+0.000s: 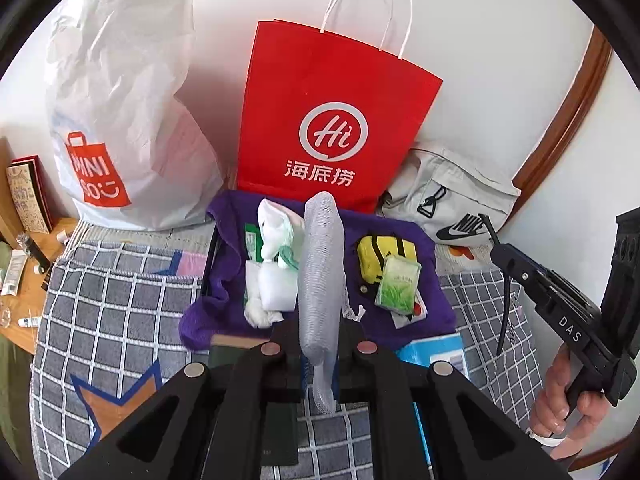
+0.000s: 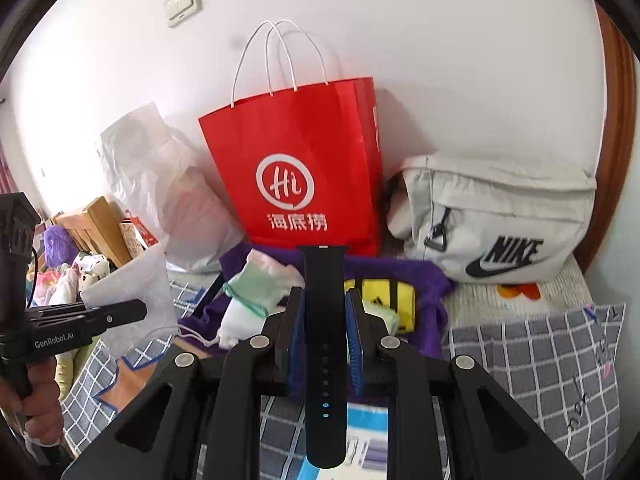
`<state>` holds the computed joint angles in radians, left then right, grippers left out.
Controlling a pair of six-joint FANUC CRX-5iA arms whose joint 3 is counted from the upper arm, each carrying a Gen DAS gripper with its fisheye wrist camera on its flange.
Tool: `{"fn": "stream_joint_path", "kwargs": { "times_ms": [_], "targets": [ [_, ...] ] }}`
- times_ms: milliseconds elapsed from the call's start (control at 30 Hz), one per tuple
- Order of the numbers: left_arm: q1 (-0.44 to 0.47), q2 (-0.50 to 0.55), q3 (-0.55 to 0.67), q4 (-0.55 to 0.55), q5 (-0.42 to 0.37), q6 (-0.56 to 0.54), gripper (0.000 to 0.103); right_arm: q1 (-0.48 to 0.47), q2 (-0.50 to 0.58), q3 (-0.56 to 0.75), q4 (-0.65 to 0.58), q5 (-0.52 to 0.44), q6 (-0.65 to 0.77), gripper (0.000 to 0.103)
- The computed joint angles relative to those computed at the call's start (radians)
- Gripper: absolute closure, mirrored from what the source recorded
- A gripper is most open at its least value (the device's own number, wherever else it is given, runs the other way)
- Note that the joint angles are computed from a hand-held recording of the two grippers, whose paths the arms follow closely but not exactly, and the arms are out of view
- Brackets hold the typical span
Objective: Organize soft objects
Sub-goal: 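Carry the mesh bag and watch strap with both tools over the purple towel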
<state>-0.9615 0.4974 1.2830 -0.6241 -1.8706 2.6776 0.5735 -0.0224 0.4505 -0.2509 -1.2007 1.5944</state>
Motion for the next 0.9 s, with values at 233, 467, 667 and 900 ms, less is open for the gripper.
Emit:
{"fn": "stream_joint_path", "kwargs": {
  "times_ms": [233, 467, 667, 900],
  "targets": [
    [0.046, 0.014, 0.011, 0.026, 0.013, -0.017, 0.095, 0.011, 0.072, 0.068, 0.015, 0.023, 0.016, 0.083],
    [0.091, 0.009, -0.023, 0.068, 0.044, -0.016, 0.095, -0.028, 0.123, 0.099, -0.042, 0.027, 0.030, 0.083],
    [0.141, 0.008, -0.070, 0.138, 0.116, -0.014, 0.095, -0.049, 0.187, 0.141, -0.060, -0.035, 0.042, 0.083],
    [0.170, -0.016, -0.164, 0.181, 0.200, 0.009, 0.095, -0.079, 0.237, 0.189, -0.131, -0.103, 0.073, 0.083]
  ]
}}
